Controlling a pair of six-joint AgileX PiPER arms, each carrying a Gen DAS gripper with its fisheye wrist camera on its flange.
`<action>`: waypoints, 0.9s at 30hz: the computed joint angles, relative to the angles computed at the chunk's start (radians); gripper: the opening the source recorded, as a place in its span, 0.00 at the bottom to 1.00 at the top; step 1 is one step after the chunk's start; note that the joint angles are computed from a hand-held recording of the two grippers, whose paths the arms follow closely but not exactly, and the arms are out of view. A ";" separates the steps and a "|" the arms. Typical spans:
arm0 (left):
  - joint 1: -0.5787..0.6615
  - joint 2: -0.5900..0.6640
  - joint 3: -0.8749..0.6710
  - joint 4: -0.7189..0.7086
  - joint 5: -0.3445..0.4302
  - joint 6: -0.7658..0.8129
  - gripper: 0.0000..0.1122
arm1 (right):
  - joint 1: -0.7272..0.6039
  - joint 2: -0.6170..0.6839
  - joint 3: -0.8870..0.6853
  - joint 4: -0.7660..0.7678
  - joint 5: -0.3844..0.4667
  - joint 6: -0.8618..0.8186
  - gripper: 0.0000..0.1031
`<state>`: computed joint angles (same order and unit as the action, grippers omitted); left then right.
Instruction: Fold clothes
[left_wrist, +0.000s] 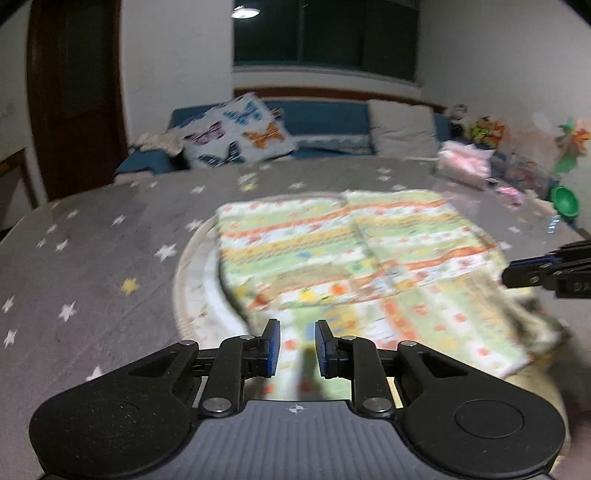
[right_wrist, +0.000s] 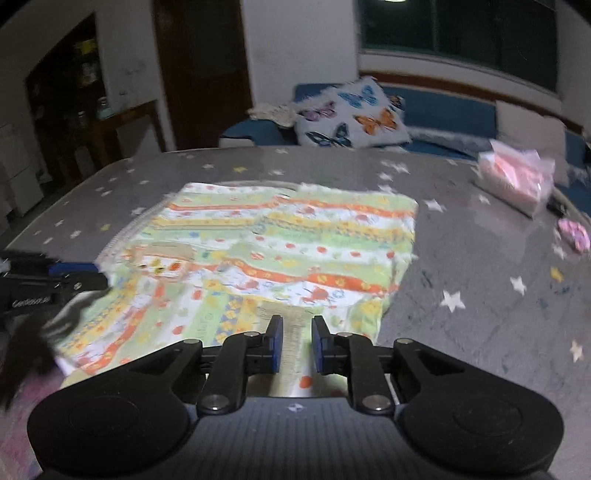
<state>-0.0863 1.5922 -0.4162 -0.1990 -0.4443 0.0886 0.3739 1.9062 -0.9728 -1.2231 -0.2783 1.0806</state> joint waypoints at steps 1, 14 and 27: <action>-0.013 -0.015 0.007 0.035 0.004 -0.027 0.20 | -0.002 -0.011 0.006 -0.054 -0.012 0.035 0.16; -0.239 0.032 0.071 -0.143 -0.097 0.177 0.24 | 0.005 -0.076 0.152 0.002 -0.040 -0.143 0.24; -0.235 -0.176 0.239 -0.277 -0.079 0.375 0.31 | -0.014 -0.151 0.232 0.023 -0.042 -0.235 0.35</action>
<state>-0.3217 1.4162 -0.1773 -0.4756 -0.5235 0.4637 0.3600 1.7555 -0.7407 -1.1997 -0.3204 0.8453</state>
